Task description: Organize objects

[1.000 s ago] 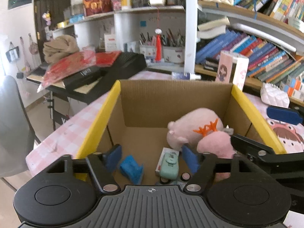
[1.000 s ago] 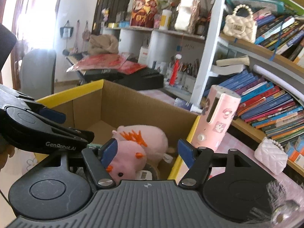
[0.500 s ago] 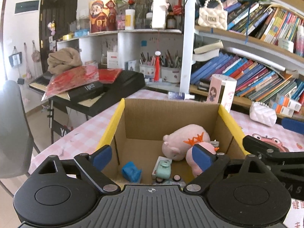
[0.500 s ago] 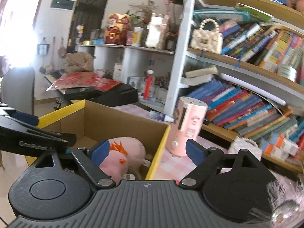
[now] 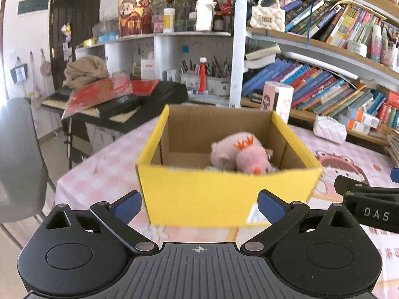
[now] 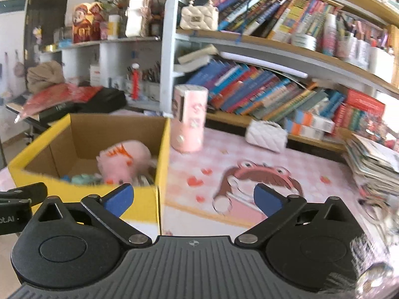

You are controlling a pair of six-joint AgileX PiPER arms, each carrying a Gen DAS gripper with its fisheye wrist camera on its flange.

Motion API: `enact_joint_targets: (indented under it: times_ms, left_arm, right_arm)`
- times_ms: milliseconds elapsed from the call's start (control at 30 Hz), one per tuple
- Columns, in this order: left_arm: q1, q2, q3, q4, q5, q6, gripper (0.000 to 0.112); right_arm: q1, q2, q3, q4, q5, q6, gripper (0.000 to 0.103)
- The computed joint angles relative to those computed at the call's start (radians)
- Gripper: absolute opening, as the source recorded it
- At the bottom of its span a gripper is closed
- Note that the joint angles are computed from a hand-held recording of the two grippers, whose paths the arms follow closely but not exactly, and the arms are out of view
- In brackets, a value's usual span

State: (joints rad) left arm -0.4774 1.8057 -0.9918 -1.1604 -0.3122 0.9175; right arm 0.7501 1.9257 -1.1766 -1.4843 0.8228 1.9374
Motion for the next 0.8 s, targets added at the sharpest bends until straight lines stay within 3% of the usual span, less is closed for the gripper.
enact_joint_targets:
  times_ms: [400,733,800]
  left_arm:
    - [-0.01,-0.127,0.18,0.226,0.055,-0.225,0.102]
    - [-0.05,-0.162,0.23,0.159,0.064,-0.152,0.102]
    - [-0.081,-0.155,0.23,0.05,0.033,-0.039,0.102]
  right_arm:
    - [0.154,-0.076,0.098,0.198,0.158,0.048,0.103]
    - [0.262,-0.104,0.173,0.254,0.273,0.133,0.103]
    - [0.273,-0.108,0.182,0.267,0.287,0.138,0.103]
